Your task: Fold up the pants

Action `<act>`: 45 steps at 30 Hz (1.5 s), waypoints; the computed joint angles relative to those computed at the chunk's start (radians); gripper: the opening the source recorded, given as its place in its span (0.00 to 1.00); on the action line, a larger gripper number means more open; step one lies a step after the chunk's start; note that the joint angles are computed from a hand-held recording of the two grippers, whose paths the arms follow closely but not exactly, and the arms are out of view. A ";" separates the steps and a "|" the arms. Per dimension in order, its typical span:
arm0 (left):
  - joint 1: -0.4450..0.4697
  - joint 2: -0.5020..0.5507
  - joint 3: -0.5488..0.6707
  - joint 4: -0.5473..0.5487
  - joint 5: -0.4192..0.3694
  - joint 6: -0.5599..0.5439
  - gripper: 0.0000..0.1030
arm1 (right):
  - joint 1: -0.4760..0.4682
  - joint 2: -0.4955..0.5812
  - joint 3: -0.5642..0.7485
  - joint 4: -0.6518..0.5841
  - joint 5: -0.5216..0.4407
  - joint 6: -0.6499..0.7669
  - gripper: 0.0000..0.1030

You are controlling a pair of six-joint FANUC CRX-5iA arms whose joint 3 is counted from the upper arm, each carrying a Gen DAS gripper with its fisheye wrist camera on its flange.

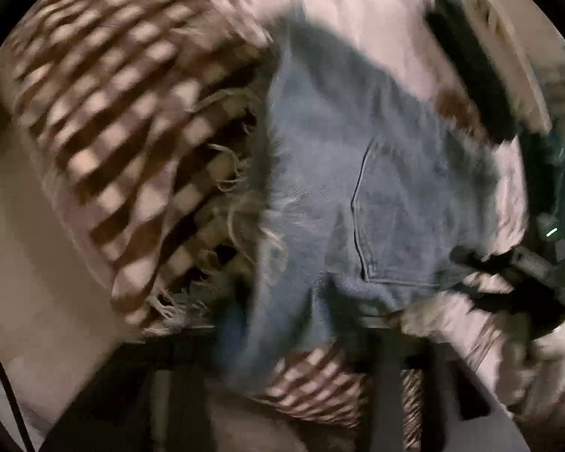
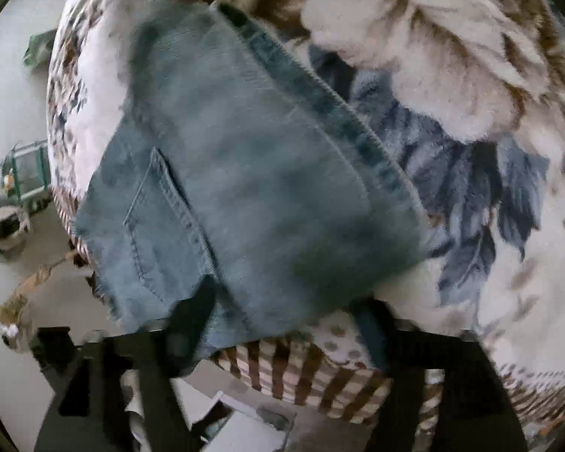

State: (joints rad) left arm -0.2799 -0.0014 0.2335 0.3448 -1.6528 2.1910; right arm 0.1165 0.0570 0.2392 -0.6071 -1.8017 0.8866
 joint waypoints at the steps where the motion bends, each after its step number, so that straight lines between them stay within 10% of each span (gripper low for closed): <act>1: -0.001 -0.025 -0.003 -0.009 0.006 0.046 0.97 | 0.003 -0.002 0.002 0.002 -0.007 0.014 0.82; 6: -0.028 -0.176 -0.114 -0.033 0.098 0.379 0.97 | -0.011 -0.007 -0.004 -0.021 -0.045 0.043 0.82; 10: -0.088 -0.235 -0.302 0.040 0.347 0.688 0.97 | -0.058 -0.004 -0.033 -0.035 -0.013 0.068 0.82; 16: -0.099 -0.207 -0.342 -0.024 0.476 0.846 0.96 | -0.095 -0.013 -0.066 -0.057 0.047 0.070 0.82; 21: -0.073 -0.192 -0.345 -0.039 0.471 0.808 0.59 | -0.117 -0.021 -0.106 -0.088 0.092 0.073 0.77; 22: -0.078 -0.178 -0.323 -0.053 0.460 0.775 0.41 | -0.121 -0.029 -0.120 -0.098 0.114 0.078 0.59; 25: -0.087 -0.144 -0.254 -0.075 0.443 0.662 0.28 | -0.098 -0.060 -0.138 -0.078 0.161 0.075 0.43; 33: 0.012 -0.245 -0.371 0.068 0.545 0.360 0.29 | -0.144 -0.130 -0.144 -0.171 0.137 0.041 0.43; 38: 0.023 -0.283 -0.526 0.194 0.634 0.401 0.53 | -0.120 -0.112 -0.170 -0.140 0.145 0.024 0.68; 45: -0.011 -0.223 -0.437 0.126 0.572 0.434 0.56 | -0.056 -0.107 -0.071 0.094 0.038 0.051 0.69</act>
